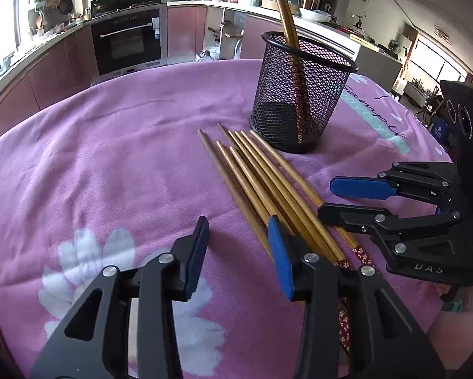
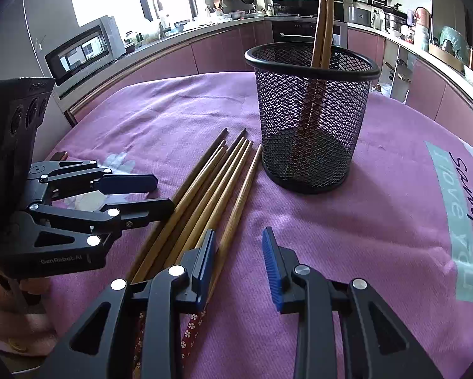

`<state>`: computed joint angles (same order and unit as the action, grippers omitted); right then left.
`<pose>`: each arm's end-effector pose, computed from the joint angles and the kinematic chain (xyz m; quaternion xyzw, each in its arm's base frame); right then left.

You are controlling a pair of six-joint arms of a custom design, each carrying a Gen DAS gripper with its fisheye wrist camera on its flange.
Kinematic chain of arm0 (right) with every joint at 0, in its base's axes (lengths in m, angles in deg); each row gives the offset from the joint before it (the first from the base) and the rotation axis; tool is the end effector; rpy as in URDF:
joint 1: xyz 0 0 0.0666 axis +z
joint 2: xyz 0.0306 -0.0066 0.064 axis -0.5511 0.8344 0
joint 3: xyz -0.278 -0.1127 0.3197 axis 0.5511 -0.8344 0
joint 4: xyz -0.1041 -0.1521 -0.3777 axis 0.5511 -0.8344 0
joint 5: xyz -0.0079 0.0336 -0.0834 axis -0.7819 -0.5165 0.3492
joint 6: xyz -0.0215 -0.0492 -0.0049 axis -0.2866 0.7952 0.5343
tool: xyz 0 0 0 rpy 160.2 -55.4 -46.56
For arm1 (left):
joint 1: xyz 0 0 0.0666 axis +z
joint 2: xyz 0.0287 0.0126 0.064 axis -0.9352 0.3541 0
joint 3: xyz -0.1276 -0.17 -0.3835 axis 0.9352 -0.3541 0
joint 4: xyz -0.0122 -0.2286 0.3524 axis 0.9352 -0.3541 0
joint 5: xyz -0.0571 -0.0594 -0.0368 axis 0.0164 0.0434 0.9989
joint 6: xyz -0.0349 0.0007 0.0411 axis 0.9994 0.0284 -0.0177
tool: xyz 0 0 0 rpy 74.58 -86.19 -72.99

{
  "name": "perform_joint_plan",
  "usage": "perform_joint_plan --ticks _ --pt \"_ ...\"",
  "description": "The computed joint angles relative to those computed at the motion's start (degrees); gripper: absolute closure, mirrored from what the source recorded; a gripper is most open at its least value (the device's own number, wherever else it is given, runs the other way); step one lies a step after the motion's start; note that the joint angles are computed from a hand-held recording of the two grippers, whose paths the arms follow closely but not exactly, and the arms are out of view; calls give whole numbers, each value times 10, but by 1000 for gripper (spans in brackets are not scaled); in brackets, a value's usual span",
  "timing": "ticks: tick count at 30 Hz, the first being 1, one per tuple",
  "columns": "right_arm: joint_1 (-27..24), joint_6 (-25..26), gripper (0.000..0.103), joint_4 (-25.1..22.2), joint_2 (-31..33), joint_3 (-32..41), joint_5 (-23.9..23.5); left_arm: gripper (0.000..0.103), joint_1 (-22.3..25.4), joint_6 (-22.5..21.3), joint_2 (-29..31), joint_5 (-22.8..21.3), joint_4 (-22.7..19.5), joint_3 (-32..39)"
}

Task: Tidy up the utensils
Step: 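Move both open grippers back to the chopstick pile, then grasp a chopstick with the left gripper while the right gripper grasps another, lifting both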

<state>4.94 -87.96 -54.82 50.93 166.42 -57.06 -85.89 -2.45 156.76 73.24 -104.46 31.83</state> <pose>0.4461 0.3544 0.4851 -0.2418 0.9072 0.1524 0.3086 0.5154 -0.1581 0.4542 0.1223 0.9367 -0.1029 0.3115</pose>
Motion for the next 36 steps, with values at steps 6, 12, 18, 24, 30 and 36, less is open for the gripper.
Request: perform_joint_plan --ticks 6,12,18,24,30,36 --pt "0 4 75 -1 3 3 5 73 4 2 -1 6 -4 -1" --pt "5 12 79 -8 16 20 24 69 -1 16 17 -25 -4 18" --pt "3 3 93 -7 26 31 19 88 -6 33 30 -42 -5 34" --pt "-5 -17 97 3 20 24 -4 91 -14 68 23 -65 13 20" --pt "-9 -23 97 15 9 14 -25 95 -8 87 6 -52 24 7" --pt "-14 -28 98 40 -11 2 -53 95 1 96 -15 -18 35 -3"
